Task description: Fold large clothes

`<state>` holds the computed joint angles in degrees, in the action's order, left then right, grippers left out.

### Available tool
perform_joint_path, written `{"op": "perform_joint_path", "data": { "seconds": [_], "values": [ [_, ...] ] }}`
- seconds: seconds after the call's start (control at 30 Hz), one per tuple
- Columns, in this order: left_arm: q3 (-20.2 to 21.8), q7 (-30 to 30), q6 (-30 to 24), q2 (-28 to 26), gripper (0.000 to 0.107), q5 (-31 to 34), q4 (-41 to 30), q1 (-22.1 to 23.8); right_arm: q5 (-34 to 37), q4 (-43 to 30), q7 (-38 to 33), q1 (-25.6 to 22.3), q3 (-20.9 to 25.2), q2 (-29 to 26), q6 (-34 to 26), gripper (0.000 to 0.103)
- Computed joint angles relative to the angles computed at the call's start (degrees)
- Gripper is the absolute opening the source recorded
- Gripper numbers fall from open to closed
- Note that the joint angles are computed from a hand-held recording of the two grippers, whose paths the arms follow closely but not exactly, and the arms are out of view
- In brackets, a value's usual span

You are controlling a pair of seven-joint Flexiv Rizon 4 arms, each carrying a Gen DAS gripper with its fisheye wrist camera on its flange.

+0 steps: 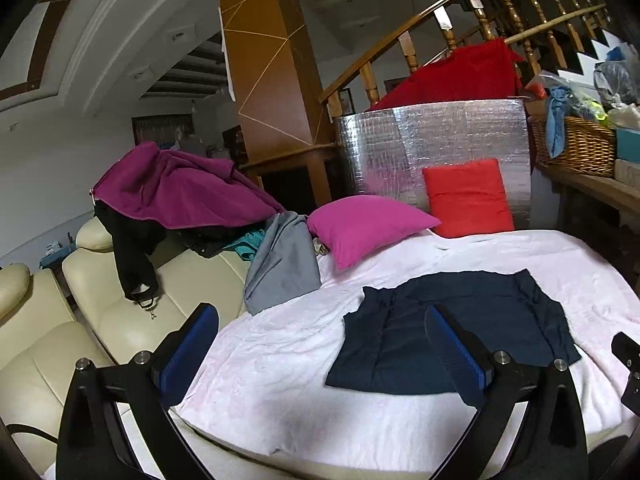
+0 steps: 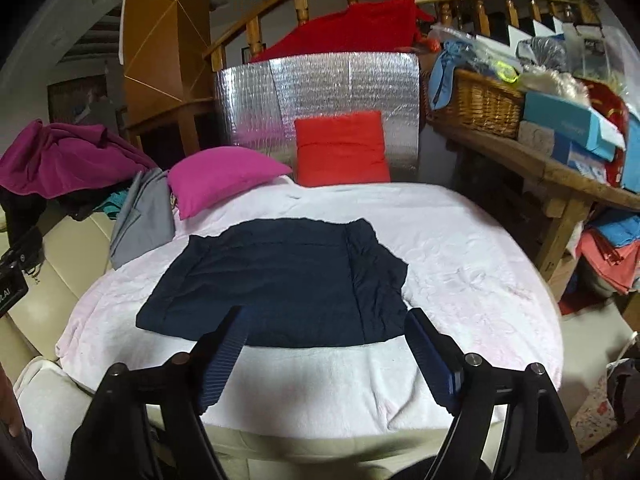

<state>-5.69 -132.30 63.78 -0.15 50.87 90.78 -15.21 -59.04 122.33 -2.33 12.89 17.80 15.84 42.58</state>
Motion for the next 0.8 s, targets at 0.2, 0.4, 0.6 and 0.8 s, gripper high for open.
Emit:
{"op": "perform_joint_path", "data": {
  "seconds": [0.2, 0.4, 0.6, 0.8],
  "values": [
    [-0.46, 3.08, 1.90, 4.12, 0.103, -3.59, 4.25, 1.17, 0.03, 0.08, 0.57, 1.14, 2.82, 3.20, -3.99, 0.085],
    [-2.66, 3.06, 2.55, 7.33, 0.103, -3.81, 6.61, 3.61, 0.07, -0.20, -0.05, 1.62, 4.40, 4.93, -5.94, 0.085],
    [-4.61, 3.72, 3.76, 9.24, 0.103, -5.16, 8.13, 6.10, 1.11, -0.18, -0.37, 2.12, 5.24, 5.70, -6.65, 0.085],
    [-5.60, 5.16, 3.96, 10.47, 0.103, -6.64, 9.49, 7.85, 0.67, -0.18, -0.35, 2.52, 5.66, 5.83, -7.01, 0.085]
  ]
}}
